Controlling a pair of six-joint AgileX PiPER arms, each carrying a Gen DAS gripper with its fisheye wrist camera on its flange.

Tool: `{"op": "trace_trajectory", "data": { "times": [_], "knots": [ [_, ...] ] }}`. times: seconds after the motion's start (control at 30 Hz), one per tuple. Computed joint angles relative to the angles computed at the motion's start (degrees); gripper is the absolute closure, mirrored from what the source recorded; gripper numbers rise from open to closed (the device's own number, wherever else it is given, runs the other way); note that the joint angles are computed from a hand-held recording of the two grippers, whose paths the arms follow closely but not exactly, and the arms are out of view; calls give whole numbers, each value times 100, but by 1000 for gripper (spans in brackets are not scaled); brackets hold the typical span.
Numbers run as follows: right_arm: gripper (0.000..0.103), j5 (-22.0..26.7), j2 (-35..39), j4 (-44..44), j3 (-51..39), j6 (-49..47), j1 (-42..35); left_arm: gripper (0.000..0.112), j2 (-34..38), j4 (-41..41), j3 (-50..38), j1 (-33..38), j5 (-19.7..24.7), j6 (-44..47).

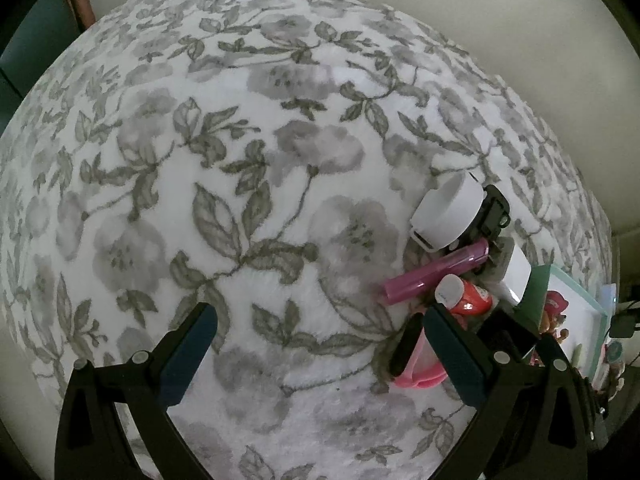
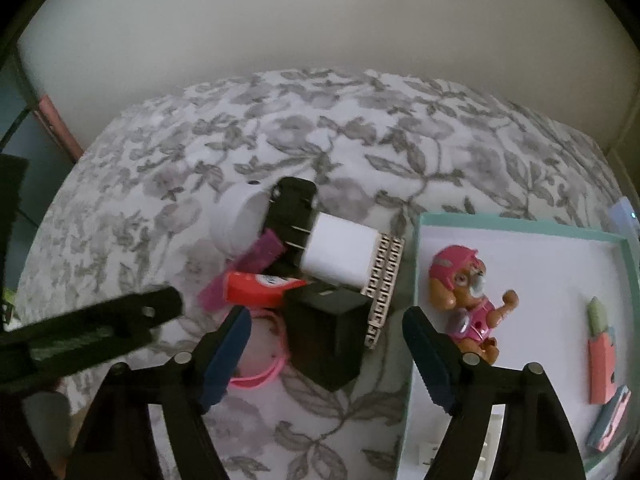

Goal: Organize rigid objects
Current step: 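Grasp the black square charger with the right gripper while the left gripper approaches the pink wristband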

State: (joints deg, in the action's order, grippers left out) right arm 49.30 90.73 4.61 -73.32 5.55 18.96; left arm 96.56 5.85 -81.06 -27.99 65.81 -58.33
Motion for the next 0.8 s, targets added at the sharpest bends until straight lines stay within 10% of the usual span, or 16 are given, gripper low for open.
{"op": "trace_trajectory", "data": {
  "times": [0.53,0.8],
  "knots": [
    [54,-76,240,24,85,57,-6,9,224,-150,-212,-72,87,192],
    [54,47,162,592,139,-410,-335,10,551,-125,-524,-330,176,341]
  ]
}}
